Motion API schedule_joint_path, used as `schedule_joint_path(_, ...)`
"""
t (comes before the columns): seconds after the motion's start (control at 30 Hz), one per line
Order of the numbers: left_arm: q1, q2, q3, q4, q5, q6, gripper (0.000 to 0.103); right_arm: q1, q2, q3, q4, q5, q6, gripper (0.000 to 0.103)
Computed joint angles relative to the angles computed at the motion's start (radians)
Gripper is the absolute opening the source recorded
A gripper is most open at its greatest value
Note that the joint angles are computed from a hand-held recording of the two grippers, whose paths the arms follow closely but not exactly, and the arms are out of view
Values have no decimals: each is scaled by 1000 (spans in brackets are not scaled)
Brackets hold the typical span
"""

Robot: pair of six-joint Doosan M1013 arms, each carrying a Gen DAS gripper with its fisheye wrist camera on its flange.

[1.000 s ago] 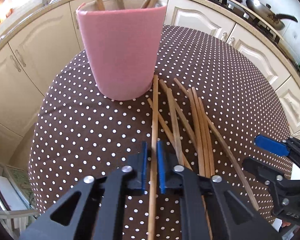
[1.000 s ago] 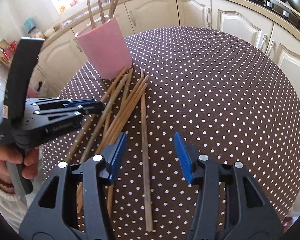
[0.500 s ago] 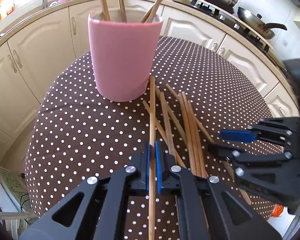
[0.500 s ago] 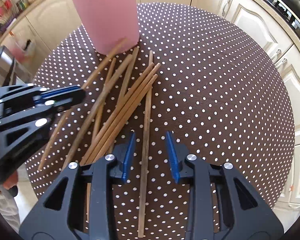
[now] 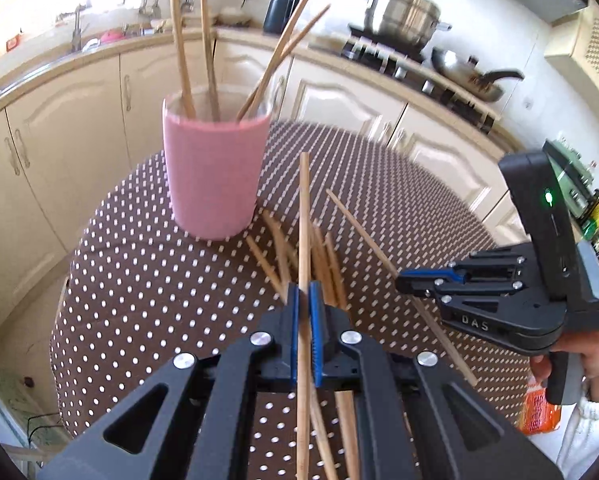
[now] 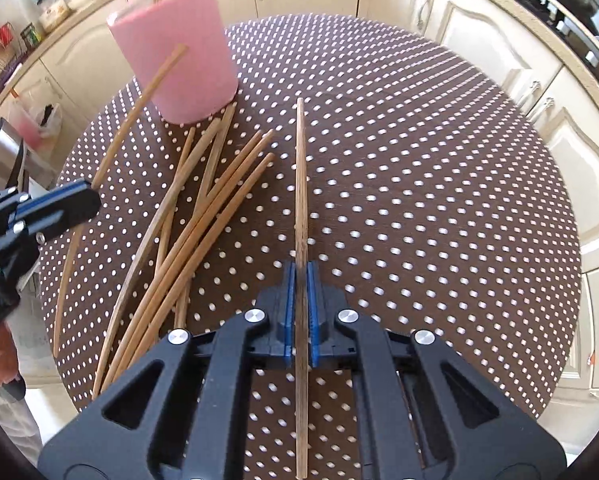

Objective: Organize utensils
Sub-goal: 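Lift both held chopsticks and carry them over the pink cup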

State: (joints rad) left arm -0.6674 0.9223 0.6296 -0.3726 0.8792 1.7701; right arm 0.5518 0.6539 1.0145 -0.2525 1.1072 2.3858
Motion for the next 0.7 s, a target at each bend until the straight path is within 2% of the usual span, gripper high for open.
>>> schedule_joint_path(0.2, -5, -75, 131, -117, -175, 109, 6, 23, -124, 169, -129, -205, 161, 6)
schedule_joint_path(0.27, -13, -95, 164, -149, -240, 153, 6, 32, -165, 220, -200, -271, 233, 6)
schedule_joint_path(0.37, -13, -136, 236, -274, -341, 279, 6, 53, -207, 262, -348, -356, 359, 6)
schedule_joint_path(0.47, -15, -165, 288, -432, -433, 425, 6, 72, -228, 279, -493, -416, 475, 6)
schedule_joint_path(0.53, -17, -168, 289, -475, -462, 460, 6, 82, -205, 242, -564, -432, 529, 6)
schedule_joint_path(0.7, -13, -182, 316, -702, -542, 667, 6, 95, -179, 208, -729, -492, 654, 6)
